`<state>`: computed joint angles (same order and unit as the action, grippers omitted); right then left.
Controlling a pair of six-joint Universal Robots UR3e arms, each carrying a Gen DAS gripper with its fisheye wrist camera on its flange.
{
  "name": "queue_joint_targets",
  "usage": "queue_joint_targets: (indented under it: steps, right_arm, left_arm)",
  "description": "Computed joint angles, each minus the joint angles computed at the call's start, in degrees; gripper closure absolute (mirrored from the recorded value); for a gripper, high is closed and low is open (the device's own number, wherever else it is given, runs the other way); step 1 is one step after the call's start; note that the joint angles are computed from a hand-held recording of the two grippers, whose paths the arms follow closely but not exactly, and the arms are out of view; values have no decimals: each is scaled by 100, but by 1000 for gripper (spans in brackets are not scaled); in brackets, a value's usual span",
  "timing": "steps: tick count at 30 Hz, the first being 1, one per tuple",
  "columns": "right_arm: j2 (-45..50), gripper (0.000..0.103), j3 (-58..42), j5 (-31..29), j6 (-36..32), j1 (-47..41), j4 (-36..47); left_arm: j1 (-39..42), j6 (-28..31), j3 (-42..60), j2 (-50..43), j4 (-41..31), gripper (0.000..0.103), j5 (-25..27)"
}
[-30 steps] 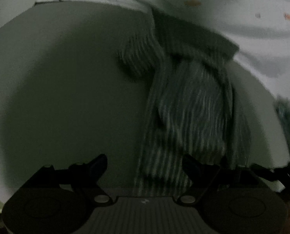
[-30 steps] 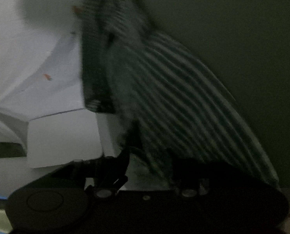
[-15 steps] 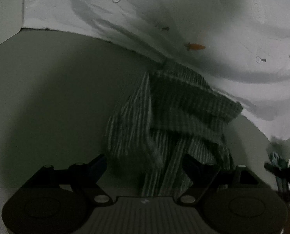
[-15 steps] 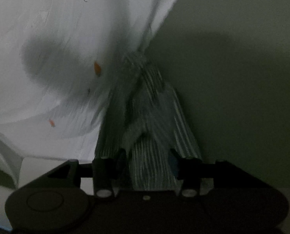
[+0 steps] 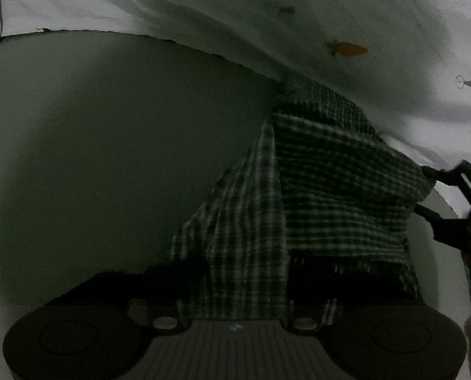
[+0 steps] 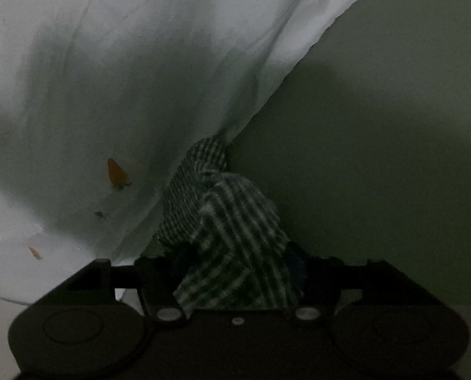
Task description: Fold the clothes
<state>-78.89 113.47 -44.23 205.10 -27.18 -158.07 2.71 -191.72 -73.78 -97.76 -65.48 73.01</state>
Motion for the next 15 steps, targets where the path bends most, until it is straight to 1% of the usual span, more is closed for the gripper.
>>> queue_joint_targets:
  steps: [1, 2, 3, 4, 6, 8, 9, 13, 14, 15]
  right_arm:
    - [126, 41, -144, -95, -49, 100, -6]
    - [234, 58, -272, -223, -97, 200, -50]
    - [317, 82, -393, -322, -138, 283, -84]
    - [417, 90, -583, -435, -161, 396, -84]
    - [472, 95, -808, -547, -215, 482, -201]
    - [467, 96, -1015, -642, -179, 571, -371]
    - [498, 96, -1215, -705, -180, 632, -367]
    - [922, 96, -2289, -888, -485, 986, 166]
    - [1109, 96, -2584, -968, -582, 1112, 323]
    - [1305, 96, -2882, -1070, -679, 1245, 497]
  left_arm:
    - [34, -36, 67, -23, -83, 93, -27]
    - [67, -72, 138, -47, -167, 98, -53]
    - [159, -115, 148, -7, -240, 100, -126]
    - [285, -187, 166, 32, -272, 101, -282]
    - [553, -326, 218, 147, -347, 102, -591]
    - [893, -577, 260, 402, -242, 102, -835]
    - [1072, -643, 406, 461, -319, 102, -994]
    - [1713, -846, 1073, 492, -600, 102, -1599]
    - [1815, -906, 1185, 443, -642, 102, -1671]
    - [1834, -976, 1297, 313, -698, 102, -1611]
